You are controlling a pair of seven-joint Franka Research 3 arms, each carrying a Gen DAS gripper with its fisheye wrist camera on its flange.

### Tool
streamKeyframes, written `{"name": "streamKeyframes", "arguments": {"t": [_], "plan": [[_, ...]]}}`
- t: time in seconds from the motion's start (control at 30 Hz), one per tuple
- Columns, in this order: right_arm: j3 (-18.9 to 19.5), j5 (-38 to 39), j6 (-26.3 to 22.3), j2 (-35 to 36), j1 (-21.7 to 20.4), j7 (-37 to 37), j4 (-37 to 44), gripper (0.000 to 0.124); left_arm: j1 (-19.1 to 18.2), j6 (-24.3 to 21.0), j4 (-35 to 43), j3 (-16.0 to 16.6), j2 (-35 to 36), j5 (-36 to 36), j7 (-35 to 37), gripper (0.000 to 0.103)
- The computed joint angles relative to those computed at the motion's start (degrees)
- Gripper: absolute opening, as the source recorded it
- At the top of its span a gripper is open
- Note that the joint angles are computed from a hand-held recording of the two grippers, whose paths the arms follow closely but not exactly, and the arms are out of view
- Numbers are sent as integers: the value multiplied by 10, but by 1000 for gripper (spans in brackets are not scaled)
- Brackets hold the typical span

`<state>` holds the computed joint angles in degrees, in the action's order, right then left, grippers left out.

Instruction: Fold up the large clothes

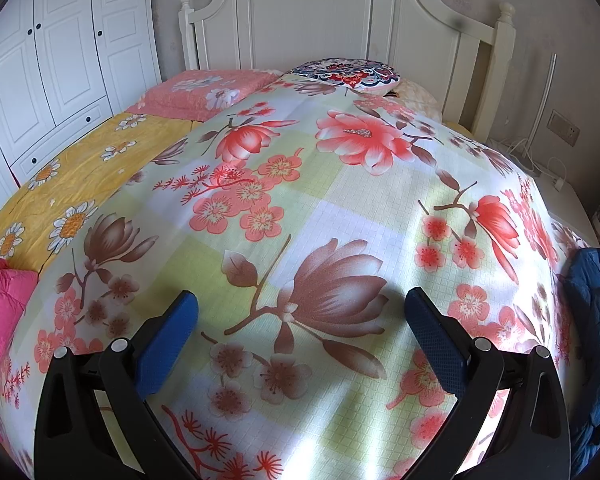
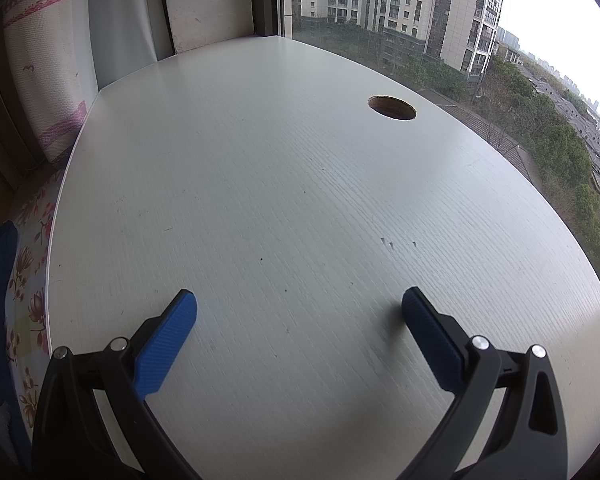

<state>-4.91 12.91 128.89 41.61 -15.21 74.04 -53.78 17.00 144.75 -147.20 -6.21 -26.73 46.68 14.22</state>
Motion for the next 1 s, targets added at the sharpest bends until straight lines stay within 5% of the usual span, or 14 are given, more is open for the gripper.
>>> {"name": "streamKeyframes", "arguments": {"t": [1.0], "plan": [[0, 0, 0, 0, 0, 0, 0, 101, -2, 0, 1, 2, 4, -4, 3, 99]]}}
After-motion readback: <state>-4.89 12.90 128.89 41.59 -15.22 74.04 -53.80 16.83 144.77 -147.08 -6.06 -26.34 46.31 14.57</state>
